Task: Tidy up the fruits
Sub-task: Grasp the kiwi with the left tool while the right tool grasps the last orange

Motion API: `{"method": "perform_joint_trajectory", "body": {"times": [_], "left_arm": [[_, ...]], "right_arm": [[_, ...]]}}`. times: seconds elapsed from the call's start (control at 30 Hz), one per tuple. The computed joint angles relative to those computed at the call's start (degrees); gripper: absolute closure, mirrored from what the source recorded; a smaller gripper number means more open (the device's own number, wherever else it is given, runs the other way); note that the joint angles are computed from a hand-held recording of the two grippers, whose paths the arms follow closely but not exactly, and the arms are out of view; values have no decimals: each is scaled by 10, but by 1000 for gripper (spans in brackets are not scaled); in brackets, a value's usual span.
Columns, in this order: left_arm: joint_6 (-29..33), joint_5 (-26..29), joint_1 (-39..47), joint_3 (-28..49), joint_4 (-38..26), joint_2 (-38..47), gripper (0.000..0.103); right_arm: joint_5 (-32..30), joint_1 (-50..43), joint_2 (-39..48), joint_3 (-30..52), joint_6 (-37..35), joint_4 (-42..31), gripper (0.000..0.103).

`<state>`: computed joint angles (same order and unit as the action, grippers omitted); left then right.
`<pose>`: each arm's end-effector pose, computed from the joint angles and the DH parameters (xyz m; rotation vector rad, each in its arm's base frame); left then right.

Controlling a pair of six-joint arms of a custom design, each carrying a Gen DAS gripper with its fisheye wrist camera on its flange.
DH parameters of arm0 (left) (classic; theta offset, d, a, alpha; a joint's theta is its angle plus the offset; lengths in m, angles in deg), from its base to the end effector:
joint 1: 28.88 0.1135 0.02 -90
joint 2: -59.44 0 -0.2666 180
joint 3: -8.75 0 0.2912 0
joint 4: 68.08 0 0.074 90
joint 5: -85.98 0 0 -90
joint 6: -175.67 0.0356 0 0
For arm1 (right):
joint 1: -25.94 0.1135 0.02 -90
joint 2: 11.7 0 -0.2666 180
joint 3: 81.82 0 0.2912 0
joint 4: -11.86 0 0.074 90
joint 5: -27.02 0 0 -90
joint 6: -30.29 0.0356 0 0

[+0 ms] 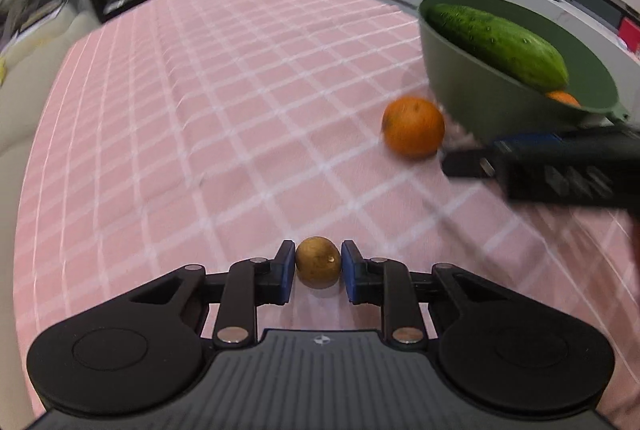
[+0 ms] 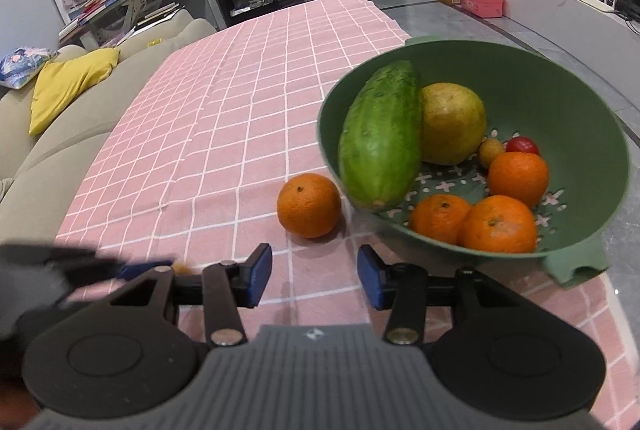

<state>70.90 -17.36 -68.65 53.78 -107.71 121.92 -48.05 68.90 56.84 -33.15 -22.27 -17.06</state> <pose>0.1848 -0.1432 0.1714 0.4617 2.4860 -0.0794 0.2022 0.1758 0.1811 0.0025 2.4127 0.3436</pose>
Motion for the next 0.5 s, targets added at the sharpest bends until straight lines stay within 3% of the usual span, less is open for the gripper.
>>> {"method": "perform_joint_trajectory", "body": {"times": [0.13, 0.2, 0.5], "left_arm": [[-30, -19, -2, -22, -85, -75, 76], [-42, -17, 7, -29, -117, -114, 76], [-28, 6, 55, -52, -176, -228, 76]], "right_arm": [[52, 31, 35, -3, 16, 43, 57], [86, 45, 55, -4, 34, 62, 51], [181, 81, 166, 61, 121, 63, 51]]}}
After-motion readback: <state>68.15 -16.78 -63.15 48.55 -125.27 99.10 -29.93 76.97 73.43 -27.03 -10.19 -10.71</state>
